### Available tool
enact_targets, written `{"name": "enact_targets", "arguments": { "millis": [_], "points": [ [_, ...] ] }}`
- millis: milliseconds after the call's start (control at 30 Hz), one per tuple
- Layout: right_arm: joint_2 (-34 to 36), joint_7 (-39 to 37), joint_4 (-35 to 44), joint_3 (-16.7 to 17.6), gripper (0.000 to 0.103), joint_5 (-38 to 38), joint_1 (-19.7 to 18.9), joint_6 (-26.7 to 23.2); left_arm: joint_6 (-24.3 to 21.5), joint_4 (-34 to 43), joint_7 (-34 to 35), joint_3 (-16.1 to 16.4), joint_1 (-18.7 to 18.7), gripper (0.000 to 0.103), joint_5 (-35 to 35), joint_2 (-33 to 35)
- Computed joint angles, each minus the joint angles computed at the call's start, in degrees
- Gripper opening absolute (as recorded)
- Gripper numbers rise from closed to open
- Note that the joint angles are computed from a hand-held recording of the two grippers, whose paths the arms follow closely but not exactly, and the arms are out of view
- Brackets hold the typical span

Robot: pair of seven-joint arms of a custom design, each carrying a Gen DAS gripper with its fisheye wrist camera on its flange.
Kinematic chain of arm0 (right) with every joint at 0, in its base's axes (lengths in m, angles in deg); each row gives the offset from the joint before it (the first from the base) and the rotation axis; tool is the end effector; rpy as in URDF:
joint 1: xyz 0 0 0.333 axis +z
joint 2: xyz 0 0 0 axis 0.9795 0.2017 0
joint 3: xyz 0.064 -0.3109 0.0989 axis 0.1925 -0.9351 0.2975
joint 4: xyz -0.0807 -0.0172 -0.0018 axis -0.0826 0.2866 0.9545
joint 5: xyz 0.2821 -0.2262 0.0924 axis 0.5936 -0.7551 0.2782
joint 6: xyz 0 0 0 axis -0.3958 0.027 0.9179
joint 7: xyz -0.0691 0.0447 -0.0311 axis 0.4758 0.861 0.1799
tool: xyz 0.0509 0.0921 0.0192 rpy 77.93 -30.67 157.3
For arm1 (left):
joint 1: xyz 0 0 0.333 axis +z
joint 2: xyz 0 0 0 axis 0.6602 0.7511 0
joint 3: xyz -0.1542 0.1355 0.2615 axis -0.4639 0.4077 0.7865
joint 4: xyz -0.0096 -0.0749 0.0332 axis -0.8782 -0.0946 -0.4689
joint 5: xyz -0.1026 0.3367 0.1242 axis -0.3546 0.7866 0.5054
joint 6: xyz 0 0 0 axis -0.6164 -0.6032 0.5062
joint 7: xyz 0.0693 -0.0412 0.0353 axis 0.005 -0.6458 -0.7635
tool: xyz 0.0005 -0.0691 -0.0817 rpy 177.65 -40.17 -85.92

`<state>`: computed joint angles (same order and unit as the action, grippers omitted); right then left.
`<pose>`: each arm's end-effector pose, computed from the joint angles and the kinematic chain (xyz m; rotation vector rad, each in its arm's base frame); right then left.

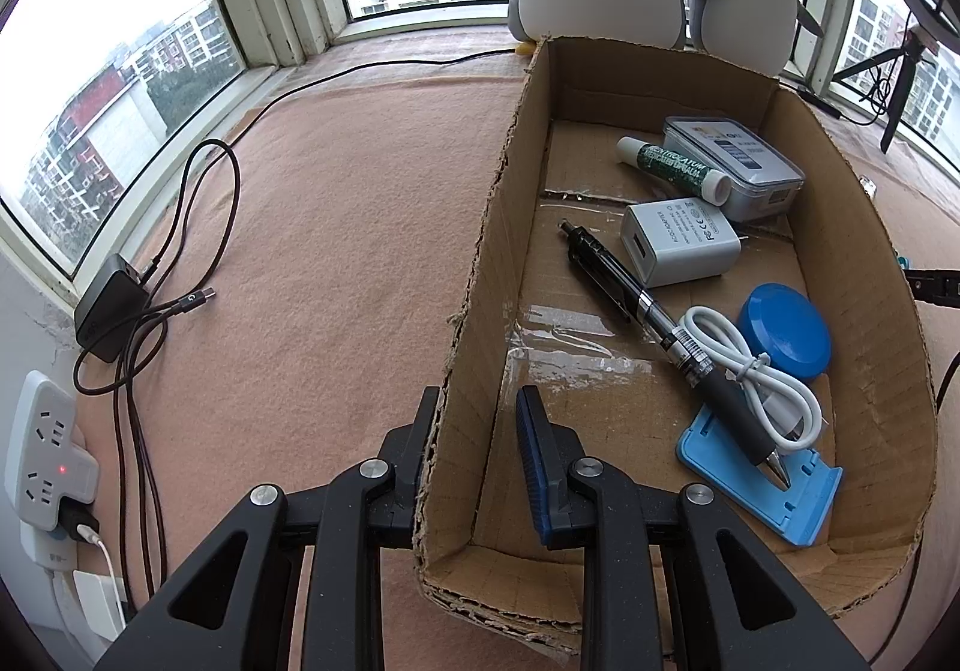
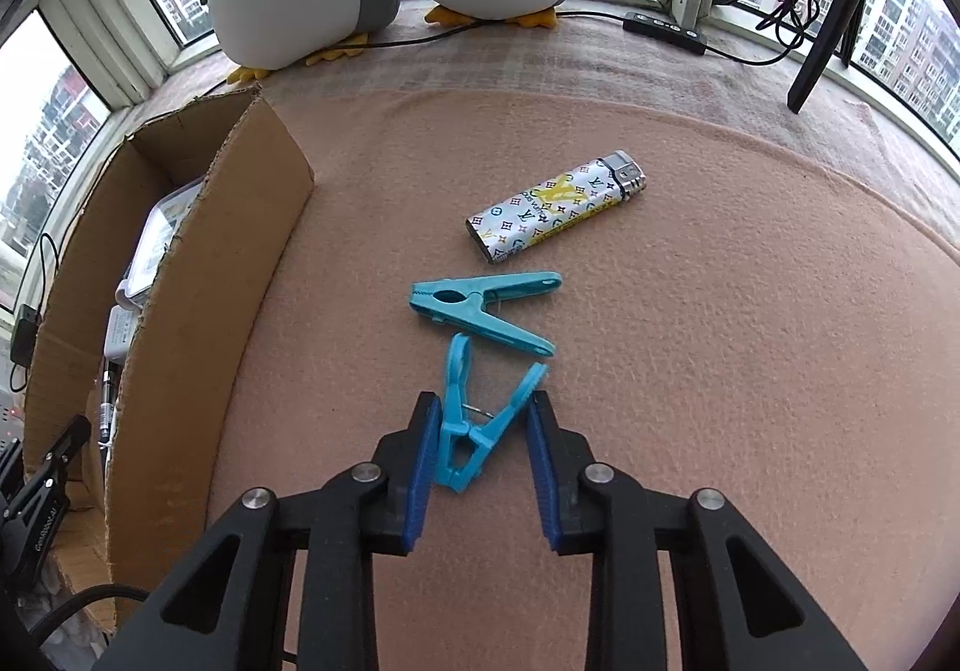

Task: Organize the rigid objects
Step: 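Close the right gripper on the upright blue clothespin, then carry the blue clothespin with the right gripper into the box and release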

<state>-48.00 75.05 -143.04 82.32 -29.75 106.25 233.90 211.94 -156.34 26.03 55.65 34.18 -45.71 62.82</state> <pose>0.5740 0.2371 0.2939 -1.8254 2.1453 -0.2638 0.5764 -0.0501 0.2670 -1.7050 2.0580 -0.5064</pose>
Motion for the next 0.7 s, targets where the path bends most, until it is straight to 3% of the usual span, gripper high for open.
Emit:
{"name": "enact_targets", "arguments": {
  "millis": [333, 700],
  "points": [
    [-3.06, -0.87, -5.18, 1.09, 0.022, 2.16, -0.84, 4.14, 0.04, -0.04, 0.04, -0.02, -0.03, 0.025, -0.20, -0.02],
    [-9.16, 1.30, -8.91, -0.75, 0.022, -1.59, 2.20, 8.05, 0.05, -0.09, 0.15, 0.19, -0.24, 0.025, -0.19, -0.07]
  ]
}}
